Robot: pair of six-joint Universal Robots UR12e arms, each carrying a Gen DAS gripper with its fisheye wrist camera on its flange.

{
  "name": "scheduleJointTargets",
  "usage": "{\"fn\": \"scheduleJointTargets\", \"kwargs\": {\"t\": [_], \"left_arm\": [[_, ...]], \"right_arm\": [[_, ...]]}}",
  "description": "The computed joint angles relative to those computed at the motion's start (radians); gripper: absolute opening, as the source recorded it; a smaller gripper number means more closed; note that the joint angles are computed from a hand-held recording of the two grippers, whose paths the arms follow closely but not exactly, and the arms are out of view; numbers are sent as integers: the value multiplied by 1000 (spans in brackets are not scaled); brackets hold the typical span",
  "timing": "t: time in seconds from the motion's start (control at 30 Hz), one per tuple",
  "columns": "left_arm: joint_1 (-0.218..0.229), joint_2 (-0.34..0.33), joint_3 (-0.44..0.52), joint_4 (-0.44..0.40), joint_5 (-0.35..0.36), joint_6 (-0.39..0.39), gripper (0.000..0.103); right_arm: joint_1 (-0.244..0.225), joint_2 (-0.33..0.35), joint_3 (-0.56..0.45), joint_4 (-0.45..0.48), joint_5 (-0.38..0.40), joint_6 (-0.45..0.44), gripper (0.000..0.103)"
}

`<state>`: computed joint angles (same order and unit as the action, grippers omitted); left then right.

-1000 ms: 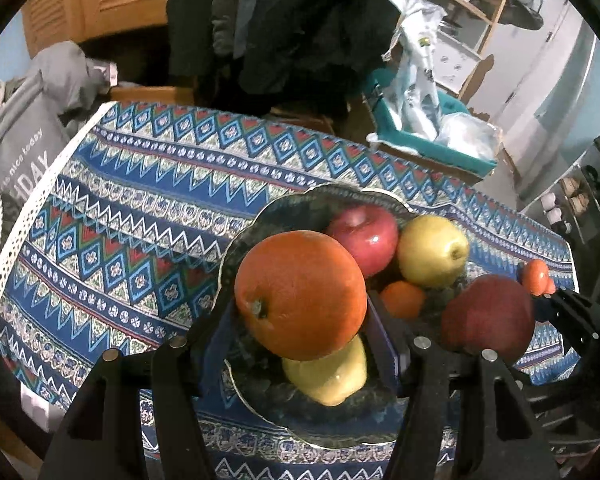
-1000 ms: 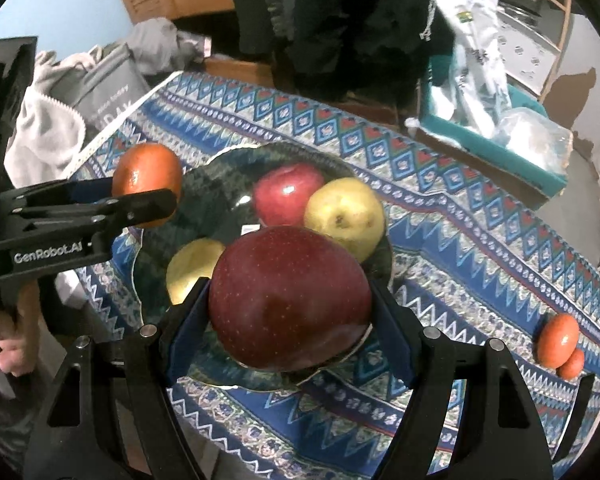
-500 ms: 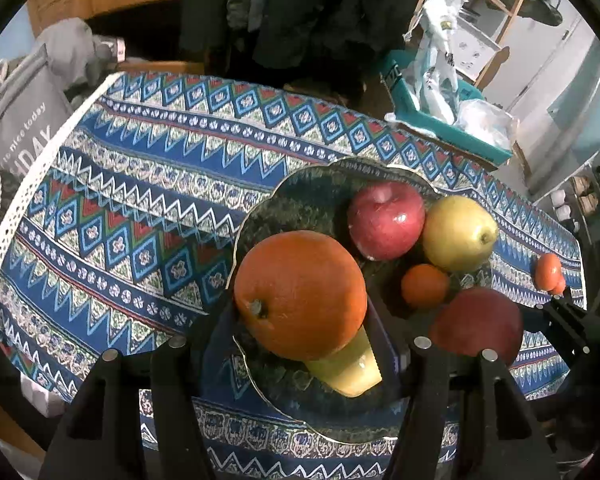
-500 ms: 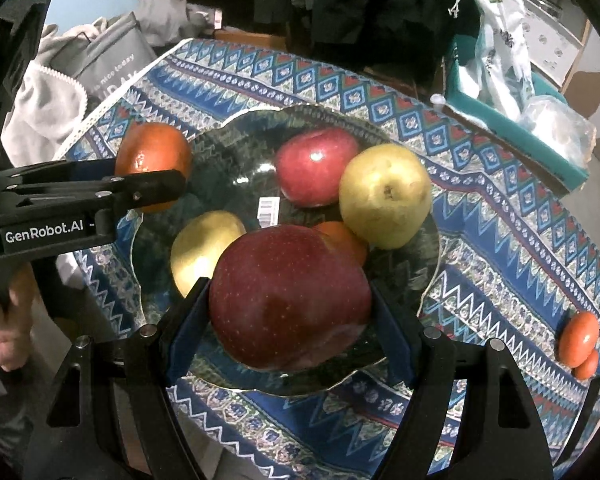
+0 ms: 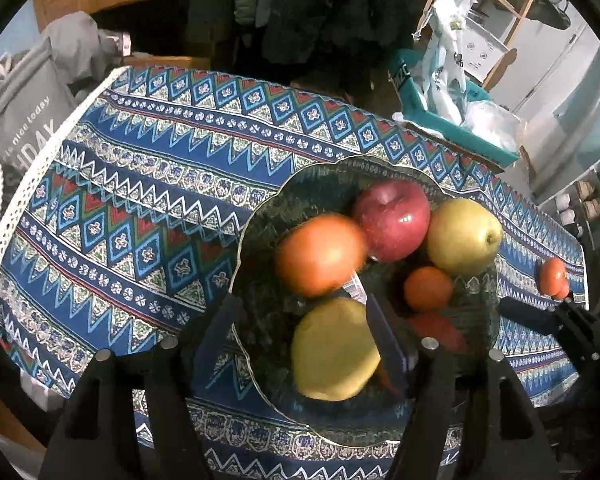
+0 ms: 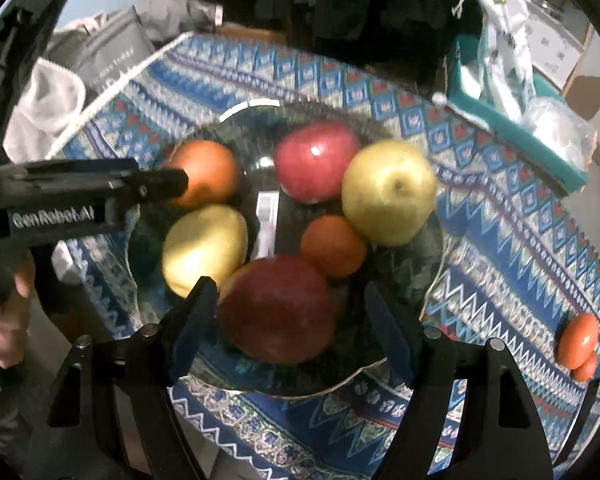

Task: Organize fruits
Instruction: 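Open both tools and withdraw them from the bowl toward the two oranges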

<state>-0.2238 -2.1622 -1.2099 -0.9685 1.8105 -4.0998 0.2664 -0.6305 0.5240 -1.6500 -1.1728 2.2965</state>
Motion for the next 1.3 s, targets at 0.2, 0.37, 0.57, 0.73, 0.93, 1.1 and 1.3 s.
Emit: {"fn": "scheduleJointTargets", "kwargs": {"t": [0.2, 0.37, 0.57, 0.73, 0.93, 1.1, 1.3], "left_arm": [[-9, -1, 18, -16, 29, 18, 70], [-22, -3, 40, -5, 62, 42, 70], [-37, -11, 74, 13, 98, 78, 70], [-48, -20, 105, 22, 129, 97, 73], [-65, -40, 154, 15, 167, 135, 74], [-75, -57, 190, 16, 175, 163, 77], [-83, -77, 230, 15, 176, 187, 77]], "right_arm": [[-8, -8, 0, -44, 8, 29, 77], [-18, -18, 7, -102, 19, 65, 78], [-35, -34, 22, -171, 38, 100, 78], [-48, -45, 32, -225, 44, 132, 77], [-66, -44, 21, -273, 52, 181, 77], [-78, -41, 8, -303, 53, 219, 77], [-92, -34, -10, -324, 54, 252, 77]]}}
